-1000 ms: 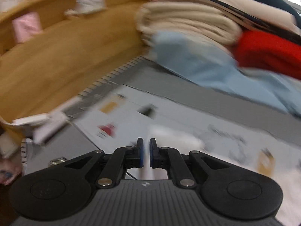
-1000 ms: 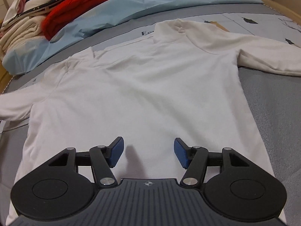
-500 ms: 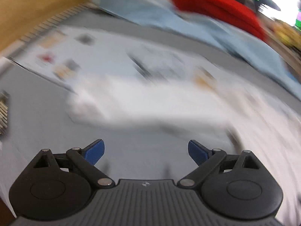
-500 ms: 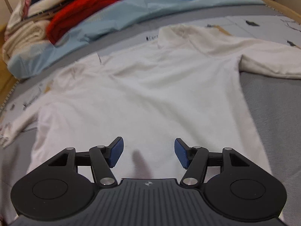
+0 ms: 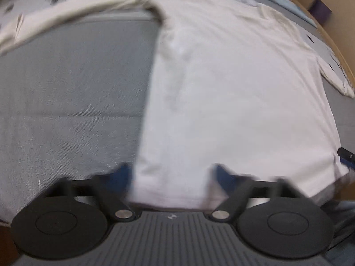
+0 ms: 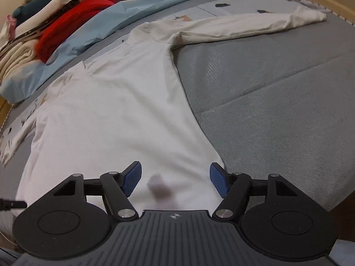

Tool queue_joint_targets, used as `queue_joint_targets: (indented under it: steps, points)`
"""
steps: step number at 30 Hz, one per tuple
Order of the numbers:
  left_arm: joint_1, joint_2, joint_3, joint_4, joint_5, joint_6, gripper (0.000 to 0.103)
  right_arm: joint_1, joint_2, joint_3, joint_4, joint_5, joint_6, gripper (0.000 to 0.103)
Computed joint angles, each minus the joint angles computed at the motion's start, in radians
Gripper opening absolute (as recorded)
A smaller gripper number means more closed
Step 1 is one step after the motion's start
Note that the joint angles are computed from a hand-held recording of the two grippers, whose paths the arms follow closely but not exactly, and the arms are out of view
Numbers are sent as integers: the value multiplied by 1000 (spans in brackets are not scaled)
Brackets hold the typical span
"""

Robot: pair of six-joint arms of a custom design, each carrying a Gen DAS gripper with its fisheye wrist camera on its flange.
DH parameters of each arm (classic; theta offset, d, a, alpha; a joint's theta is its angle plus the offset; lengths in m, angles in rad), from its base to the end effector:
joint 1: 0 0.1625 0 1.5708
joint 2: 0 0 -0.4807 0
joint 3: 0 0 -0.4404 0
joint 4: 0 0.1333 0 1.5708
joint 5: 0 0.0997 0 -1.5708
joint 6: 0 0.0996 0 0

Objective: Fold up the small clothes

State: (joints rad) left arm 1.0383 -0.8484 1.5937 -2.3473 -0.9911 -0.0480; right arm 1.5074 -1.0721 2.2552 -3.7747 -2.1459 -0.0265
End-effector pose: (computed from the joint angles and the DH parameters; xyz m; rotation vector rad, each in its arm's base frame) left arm -0.2157 -0.7361 0.1443 0.6079 2.5102 -0.2591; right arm 0.0460 -0.5237 0.2183 -0.4153 -2.2496 1.2323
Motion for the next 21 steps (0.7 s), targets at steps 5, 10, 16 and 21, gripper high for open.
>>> queue_joint_targets:
  steps: [5, 10, 16, 21]
  points:
    - [-19, -55, 91, -88, 4, -47, 11, 16, 18, 24, -36, -66, -106, 0]
    - [4, -122, 129, -48, -46, -198, 11, 29, 8, 20, -95, -166, -114, 0]
    - [8, -126, 129, -24, -39, -193, 15, -32, -53, 51, -76, -50, 7, 54]
    - [10, -115, 109, -9, -38, -200, 15, -7, -4, 27, -36, -58, -130, 3]
